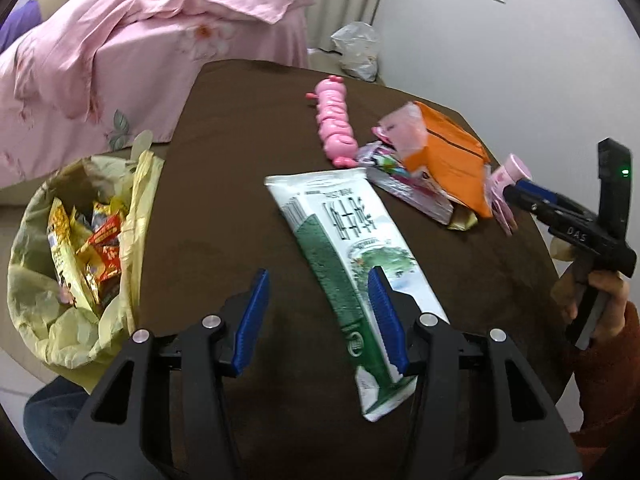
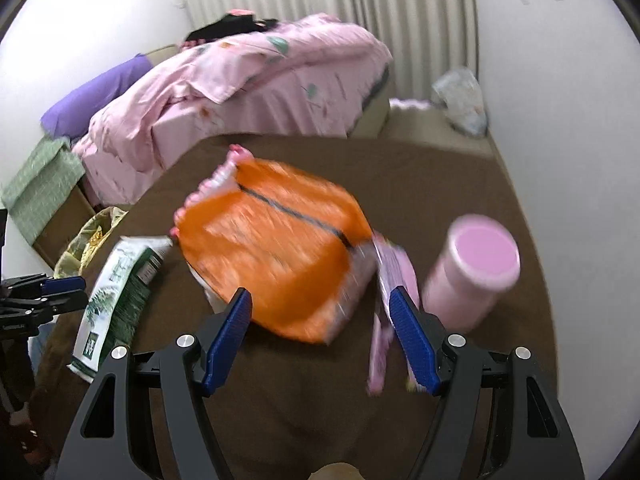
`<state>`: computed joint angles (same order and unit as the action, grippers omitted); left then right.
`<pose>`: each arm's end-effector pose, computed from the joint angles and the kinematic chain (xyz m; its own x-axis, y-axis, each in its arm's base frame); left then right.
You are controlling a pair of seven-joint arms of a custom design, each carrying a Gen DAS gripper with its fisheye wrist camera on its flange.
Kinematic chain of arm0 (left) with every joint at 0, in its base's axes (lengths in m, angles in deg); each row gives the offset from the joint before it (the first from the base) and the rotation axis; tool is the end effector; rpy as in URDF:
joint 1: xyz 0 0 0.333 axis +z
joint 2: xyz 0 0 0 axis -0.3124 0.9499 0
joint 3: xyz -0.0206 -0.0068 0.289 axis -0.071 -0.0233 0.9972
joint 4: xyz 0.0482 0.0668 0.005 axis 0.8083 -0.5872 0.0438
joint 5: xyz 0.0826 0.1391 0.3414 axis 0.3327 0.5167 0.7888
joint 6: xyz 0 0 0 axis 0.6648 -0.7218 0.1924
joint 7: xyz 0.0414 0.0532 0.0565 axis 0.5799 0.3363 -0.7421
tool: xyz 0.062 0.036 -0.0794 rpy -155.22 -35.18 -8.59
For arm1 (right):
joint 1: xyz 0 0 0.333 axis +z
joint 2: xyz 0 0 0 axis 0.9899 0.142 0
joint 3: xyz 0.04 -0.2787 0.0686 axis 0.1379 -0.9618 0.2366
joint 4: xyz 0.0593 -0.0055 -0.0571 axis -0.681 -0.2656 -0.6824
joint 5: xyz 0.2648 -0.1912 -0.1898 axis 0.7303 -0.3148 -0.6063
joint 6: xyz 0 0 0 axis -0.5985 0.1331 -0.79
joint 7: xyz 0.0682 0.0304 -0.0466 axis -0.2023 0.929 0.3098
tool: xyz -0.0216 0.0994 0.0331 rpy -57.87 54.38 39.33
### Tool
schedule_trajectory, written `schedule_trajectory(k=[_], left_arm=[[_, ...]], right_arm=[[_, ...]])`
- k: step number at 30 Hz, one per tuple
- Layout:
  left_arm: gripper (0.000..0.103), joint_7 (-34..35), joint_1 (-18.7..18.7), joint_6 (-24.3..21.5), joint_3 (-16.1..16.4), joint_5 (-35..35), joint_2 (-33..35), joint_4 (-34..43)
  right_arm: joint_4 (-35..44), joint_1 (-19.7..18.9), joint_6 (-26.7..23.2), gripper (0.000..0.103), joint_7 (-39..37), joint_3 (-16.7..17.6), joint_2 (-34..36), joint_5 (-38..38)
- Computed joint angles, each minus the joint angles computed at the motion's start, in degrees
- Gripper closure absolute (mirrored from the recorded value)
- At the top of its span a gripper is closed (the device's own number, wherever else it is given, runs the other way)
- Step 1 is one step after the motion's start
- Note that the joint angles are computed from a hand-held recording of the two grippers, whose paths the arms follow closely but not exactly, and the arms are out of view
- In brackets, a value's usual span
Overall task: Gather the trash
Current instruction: 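Grasp the green-white milk carton with the left tool, then grasp the orange bag with the right tool while the left tool holds the milk carton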
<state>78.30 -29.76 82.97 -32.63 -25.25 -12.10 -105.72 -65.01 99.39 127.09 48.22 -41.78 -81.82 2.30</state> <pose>0.4529 -0.0361 0.3986 -0.2316 -0.9493 0.2125 -0.8312 0.0796 -0.5503 0.4880 0.1411 0.4075 0.2379 -0.9635 -0.1230 -0.7247 -0.0918 -0.6829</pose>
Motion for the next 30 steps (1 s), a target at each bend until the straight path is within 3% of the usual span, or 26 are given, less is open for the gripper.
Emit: schedule_trajectory(k=[1, 3, 5, 8, 14, 19, 26, 30], left_arm=[[0.054, 0.5, -0.1, -0.3, 0.4, -0.6, 0.0, 0.1], [0.054, 2.1, -0.6, -0.4, 0.9, -2.3, 0.5, 0.6], [0.054, 3.3, -0.9, -0.6, 0.8, -3.9, 0.9, 1.0], [0.053, 4.0, -0.3, -1.4, 0.3, -5.0, 1.1, 1.3], [0.048, 6.8, 0.8, -4.4, 0.6, -9.3, 1.3, 2.1], [0.043, 5.9, 2.6, -6.3, -1.0, -11.1, 4.0, 5.3], [0.041, -3.3, 5.1, -5.4, -7.1, -1.7, 11.3, 12.2], [0.041, -10.9, 5.8, -4.1, -9.6, 8.5, 13.4, 14.3]], right_arm=[[0.5, -4.0, 0.4, 0.035, 6.7, 3.1, 0.3, -8.9], [2.9, -6.0, -0.3, 0.035, 9.5, 4.4, 1.6, -14.7], [7.2, -2.5, -1.9, 0.035, 1.9, 1.5, 4.1, -8.1], [16.6, -2.8, -7.3, 0.035, -10.0, 1.8, 10.0, 3.9], [25.3, -3.8, -16.6, 0.037, -6.0, 1.2, 16.9, 0.9], [13.0, -3.1, -13.4, 0.037, -7.2, 2.4, 8.8, 2.3], [-2.7, 1.3, -11.2, 0.037, -12.6, 0.8, -3.8, 14.7], [-8.7, 0.3, -7.2, 0.037, -4.3, 3.3, -7.9, 7.0]])
